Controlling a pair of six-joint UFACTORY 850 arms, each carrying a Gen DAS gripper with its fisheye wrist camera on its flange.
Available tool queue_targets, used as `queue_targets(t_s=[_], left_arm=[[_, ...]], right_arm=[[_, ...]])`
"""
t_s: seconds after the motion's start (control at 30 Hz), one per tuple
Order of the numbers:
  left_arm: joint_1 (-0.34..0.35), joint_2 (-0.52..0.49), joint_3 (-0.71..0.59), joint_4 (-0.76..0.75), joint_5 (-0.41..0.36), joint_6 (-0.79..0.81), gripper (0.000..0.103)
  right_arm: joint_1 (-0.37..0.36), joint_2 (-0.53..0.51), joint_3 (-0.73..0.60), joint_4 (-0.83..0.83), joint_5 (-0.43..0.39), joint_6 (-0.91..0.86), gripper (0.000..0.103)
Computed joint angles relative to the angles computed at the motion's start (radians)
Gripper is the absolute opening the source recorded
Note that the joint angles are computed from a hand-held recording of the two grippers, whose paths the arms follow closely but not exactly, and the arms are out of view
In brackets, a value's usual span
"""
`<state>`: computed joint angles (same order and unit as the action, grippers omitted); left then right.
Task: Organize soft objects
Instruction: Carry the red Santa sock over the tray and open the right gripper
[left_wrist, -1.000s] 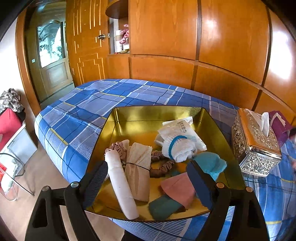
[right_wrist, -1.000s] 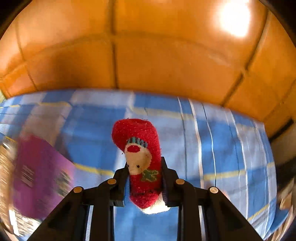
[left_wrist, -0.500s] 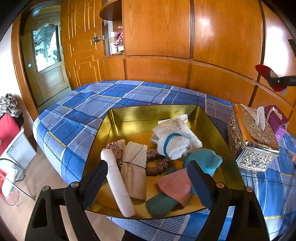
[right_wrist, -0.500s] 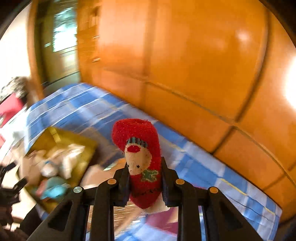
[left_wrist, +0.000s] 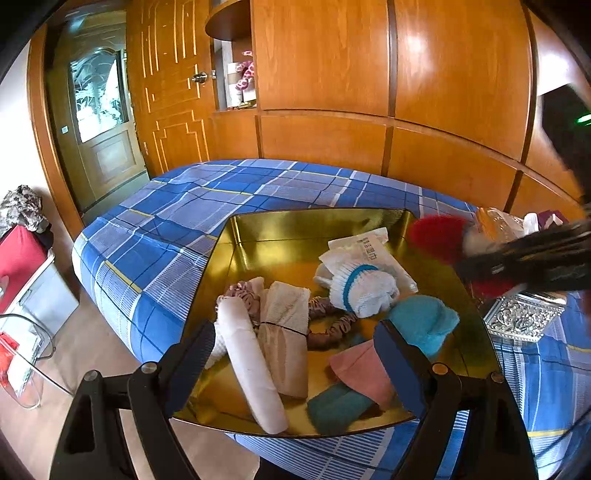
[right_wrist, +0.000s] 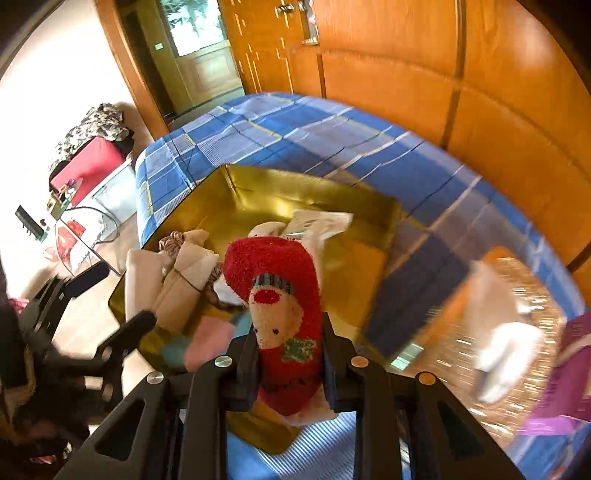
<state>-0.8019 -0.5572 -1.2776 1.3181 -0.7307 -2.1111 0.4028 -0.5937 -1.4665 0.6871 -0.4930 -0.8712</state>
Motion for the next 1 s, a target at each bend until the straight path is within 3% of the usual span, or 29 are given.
queue_targets(t_s=[0.23,0.4,0.63,0.83,1.0], left_arm=[[0.012,0.009,0.021,0.011,0.013,-0.04,0.088],[0.018,0.012,0.028,0.004,0.014,-0.049,0.088],[0.018,0.013,0.027,0.002,0.012,-0.052,0.089],[0.01,0.02,0.03,0.021,0.002,-0.072,0.092],[0.003,0.024,0.029,0.032,-0.005,-0.072,0.092]], right_arm=[[0.061,-0.155,-0.151,-0.226,0.078,0.293,0.025],[0.079,-0.2,-0.194,-0.372,0.1,0.448,0.028],[0.072,-0.125,-0.09,-0.163,0.198,0.267,0.043],[0.063,-0.037,0.013,0.033,0.284,0.074,0.047],[0.048,0.04,0.11,0.382,0.342,-0.259,0.047]])
